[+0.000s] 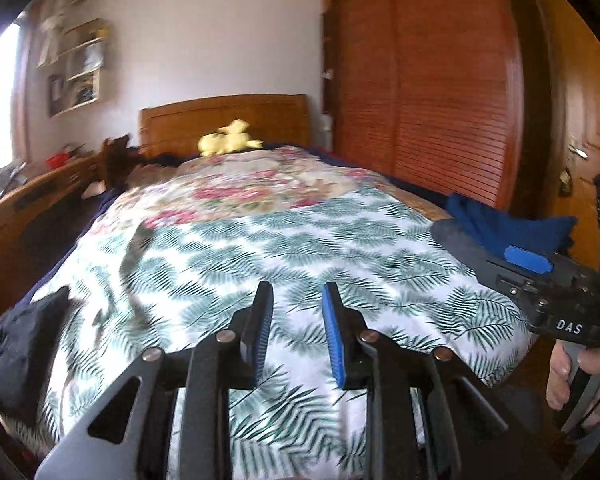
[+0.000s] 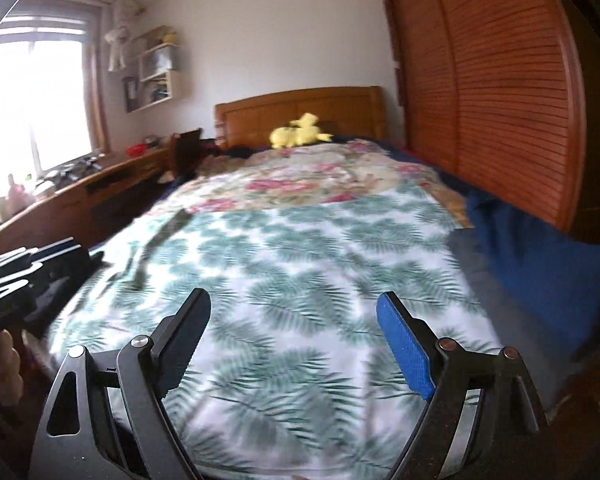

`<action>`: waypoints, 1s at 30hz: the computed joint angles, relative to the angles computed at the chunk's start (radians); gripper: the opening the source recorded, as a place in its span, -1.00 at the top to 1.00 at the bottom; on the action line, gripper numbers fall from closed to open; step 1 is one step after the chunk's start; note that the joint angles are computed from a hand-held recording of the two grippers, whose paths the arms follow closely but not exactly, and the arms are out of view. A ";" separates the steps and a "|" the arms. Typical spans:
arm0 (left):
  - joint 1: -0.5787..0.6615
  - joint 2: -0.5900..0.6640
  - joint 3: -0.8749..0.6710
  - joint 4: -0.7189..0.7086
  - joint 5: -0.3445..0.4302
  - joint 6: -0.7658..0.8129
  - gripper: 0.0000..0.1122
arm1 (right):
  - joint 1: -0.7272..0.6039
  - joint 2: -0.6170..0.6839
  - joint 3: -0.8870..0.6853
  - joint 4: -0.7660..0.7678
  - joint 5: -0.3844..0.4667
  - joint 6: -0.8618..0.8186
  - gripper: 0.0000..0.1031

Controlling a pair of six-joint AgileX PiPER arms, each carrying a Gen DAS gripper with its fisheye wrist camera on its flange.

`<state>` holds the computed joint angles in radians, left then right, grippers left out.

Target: Fold large clothes

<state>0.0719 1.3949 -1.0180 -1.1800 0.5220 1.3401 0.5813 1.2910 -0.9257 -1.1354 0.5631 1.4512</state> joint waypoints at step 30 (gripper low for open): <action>0.272 0.017 0.170 -0.302 0.074 0.369 0.49 | 0.243 0.192 -0.067 -0.289 0.113 0.344 -0.68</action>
<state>0.3442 1.4119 -0.8481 -1.4816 0.5959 1.7095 0.8246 1.4826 -0.9926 -1.4239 0.6762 1.7954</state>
